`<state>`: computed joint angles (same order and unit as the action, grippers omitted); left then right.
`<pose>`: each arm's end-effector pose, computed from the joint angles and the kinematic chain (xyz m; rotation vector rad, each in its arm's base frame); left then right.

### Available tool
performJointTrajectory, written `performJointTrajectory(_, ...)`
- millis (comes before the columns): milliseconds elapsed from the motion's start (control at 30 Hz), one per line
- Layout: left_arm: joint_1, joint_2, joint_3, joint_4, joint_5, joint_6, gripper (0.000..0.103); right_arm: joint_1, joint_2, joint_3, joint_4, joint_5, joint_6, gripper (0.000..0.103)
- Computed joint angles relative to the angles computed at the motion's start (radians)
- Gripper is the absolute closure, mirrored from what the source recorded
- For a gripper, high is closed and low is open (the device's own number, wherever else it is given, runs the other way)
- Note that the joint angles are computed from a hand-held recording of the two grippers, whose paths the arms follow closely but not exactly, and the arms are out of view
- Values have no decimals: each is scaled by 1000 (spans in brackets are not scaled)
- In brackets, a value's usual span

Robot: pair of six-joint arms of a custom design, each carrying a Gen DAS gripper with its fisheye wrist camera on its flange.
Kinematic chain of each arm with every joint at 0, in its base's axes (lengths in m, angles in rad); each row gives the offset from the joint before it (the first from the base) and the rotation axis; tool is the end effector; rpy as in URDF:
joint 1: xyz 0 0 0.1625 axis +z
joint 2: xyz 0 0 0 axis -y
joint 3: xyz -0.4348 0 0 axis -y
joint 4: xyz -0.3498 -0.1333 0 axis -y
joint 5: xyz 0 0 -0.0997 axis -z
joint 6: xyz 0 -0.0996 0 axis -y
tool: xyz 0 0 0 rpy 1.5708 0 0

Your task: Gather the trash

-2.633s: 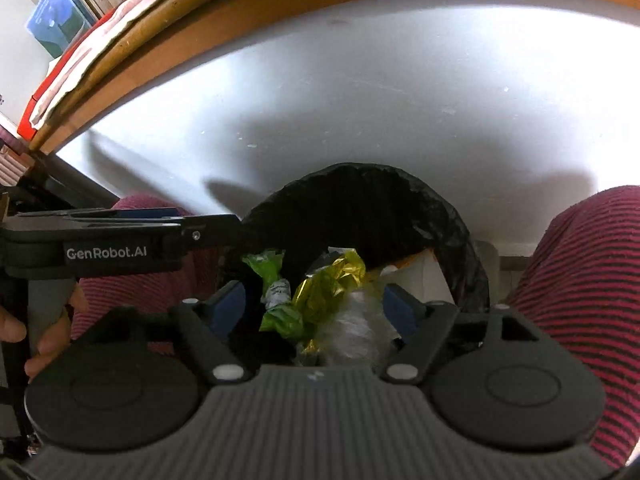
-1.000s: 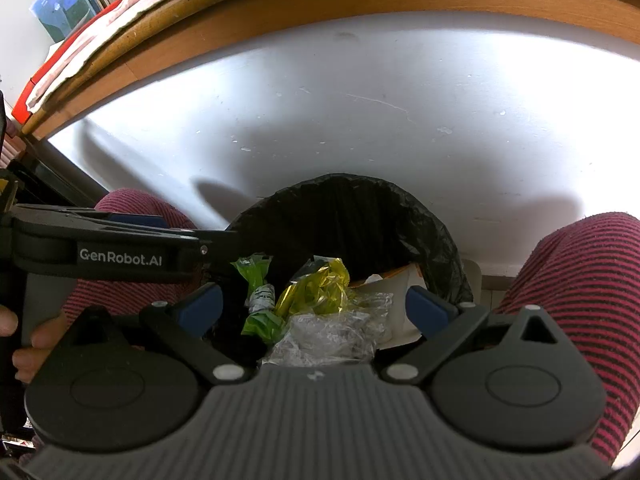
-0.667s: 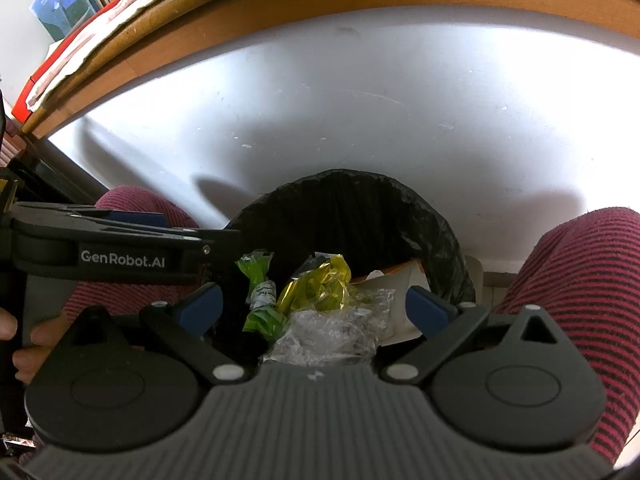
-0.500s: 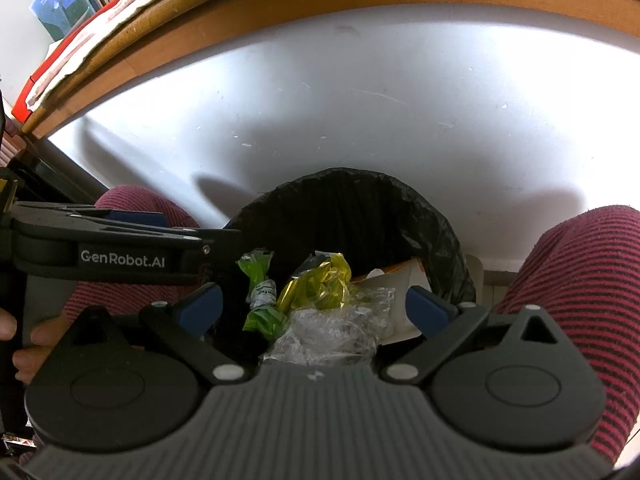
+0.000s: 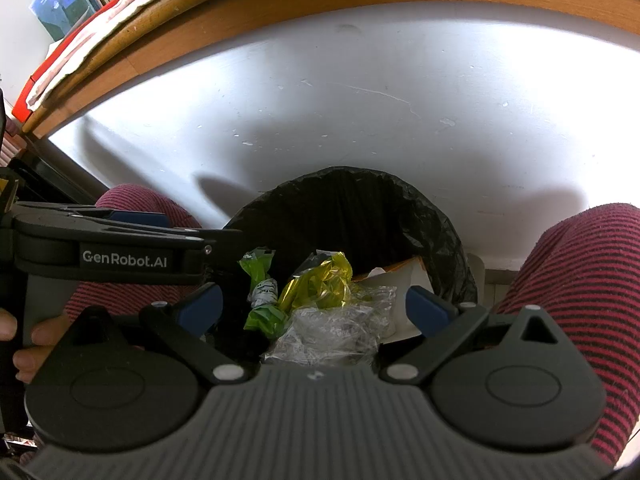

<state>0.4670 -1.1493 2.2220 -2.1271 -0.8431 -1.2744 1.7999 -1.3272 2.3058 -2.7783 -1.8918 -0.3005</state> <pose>-0.2629 -0.3560 0.1380 0.0351 2.3524 -0.5970 0.1943 -0.3846 0.2248 0.6820 -2.7138 0.3052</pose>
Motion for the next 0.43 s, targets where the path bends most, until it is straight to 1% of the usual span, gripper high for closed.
performJointTrajectory(267,-8,-3,6,-6,4,-9,16,-1,0,-2,3,1,-1,1)
performJointTrajectory(433,-15,3,-7,31,17,-21,16,1,-1,1,-1,1,1,1)
